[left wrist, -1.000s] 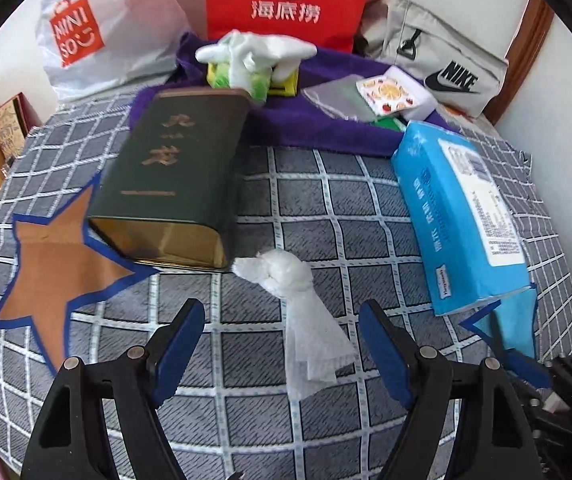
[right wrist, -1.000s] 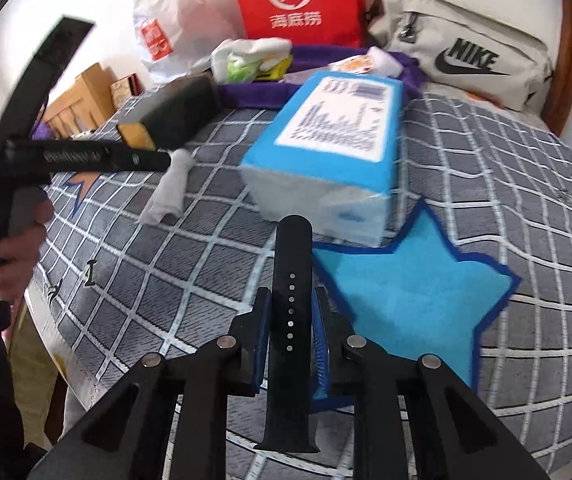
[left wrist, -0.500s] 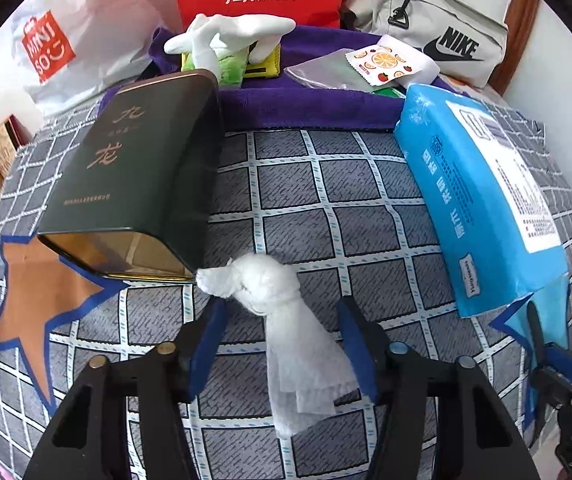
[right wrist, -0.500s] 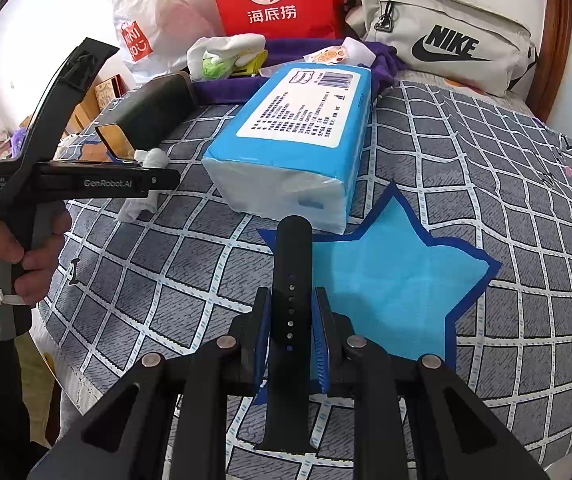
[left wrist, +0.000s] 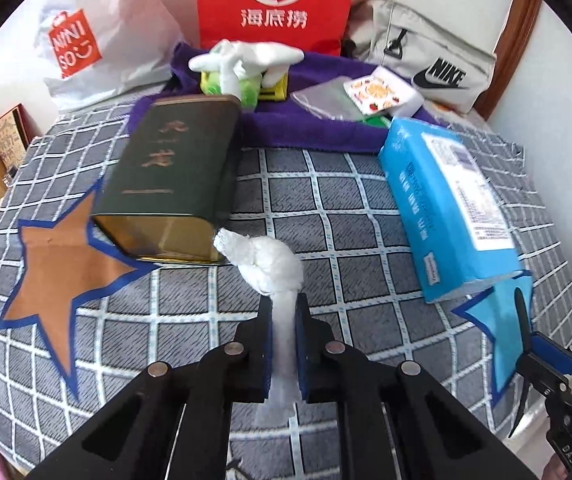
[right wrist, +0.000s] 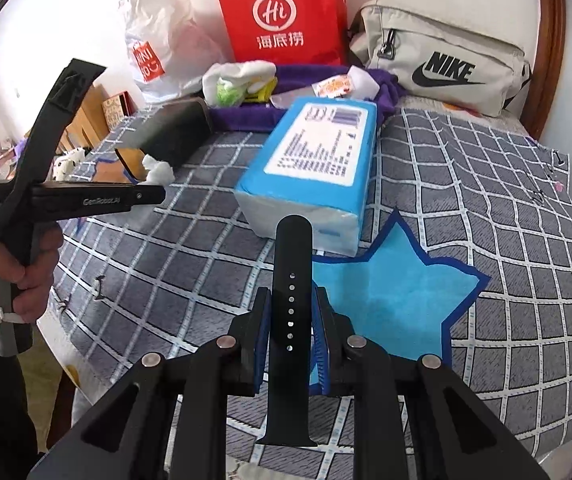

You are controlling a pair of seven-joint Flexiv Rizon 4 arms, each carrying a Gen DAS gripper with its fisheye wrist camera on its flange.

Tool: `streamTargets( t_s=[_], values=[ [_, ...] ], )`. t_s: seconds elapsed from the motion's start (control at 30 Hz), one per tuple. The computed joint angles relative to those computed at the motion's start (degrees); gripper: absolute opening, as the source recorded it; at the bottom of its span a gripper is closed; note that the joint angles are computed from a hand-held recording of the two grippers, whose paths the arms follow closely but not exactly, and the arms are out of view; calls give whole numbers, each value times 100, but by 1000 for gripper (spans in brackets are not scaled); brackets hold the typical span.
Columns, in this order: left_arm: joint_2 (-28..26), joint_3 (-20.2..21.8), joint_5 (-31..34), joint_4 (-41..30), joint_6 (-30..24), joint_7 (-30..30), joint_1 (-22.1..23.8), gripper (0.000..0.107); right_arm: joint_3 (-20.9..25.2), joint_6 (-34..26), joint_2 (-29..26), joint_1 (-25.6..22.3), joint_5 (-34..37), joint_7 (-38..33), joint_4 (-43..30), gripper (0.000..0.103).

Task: Organize soft objects
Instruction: 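Carry the tissue with the left tool and strap with the right tool onto the towel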

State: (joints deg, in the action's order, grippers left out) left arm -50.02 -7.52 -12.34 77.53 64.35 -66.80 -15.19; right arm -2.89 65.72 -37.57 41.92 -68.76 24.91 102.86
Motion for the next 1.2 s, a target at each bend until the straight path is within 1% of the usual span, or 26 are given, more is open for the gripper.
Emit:
streamTargets(
  t_s=[0.13,0.23,0.33,0.5,0.6,0.73,0.87,0.97,1.2],
  values=[
    [252,-102,-81,328,206,47,137,10,37,-211,77,72,63,20,-36,21],
    [452,-193,-153,598,413,133,240,10,36,-334,156,123,-37,142,-44,21],
    [642,-296,-253,869,587,239,351,10,119,-596,221,162,-23,87,-88,21],
    [878,-477,-441,1151,725,467,492,10,212,-910,325,189,-2,160,-156,21],
    [1004,-565,-559,1294,832,572,549,10,294,-1078,345,189,88,35,-241,21],
    [1152,-796,-778,1477,947,835,694,10,348,-1174,344,181,249,-111,-338,21],
    [1235,-805,-877,1518,995,932,679,10,339,-1220,358,190,309,-192,-385,21],
    [1263,-738,-894,1487,991,938,627,10,287,-1194,385,200,177,-190,-399,21],
    [1295,-598,-891,1333,913,847,530,10,281,-1351,456,179,25,-280,-533,21]
  ],
)
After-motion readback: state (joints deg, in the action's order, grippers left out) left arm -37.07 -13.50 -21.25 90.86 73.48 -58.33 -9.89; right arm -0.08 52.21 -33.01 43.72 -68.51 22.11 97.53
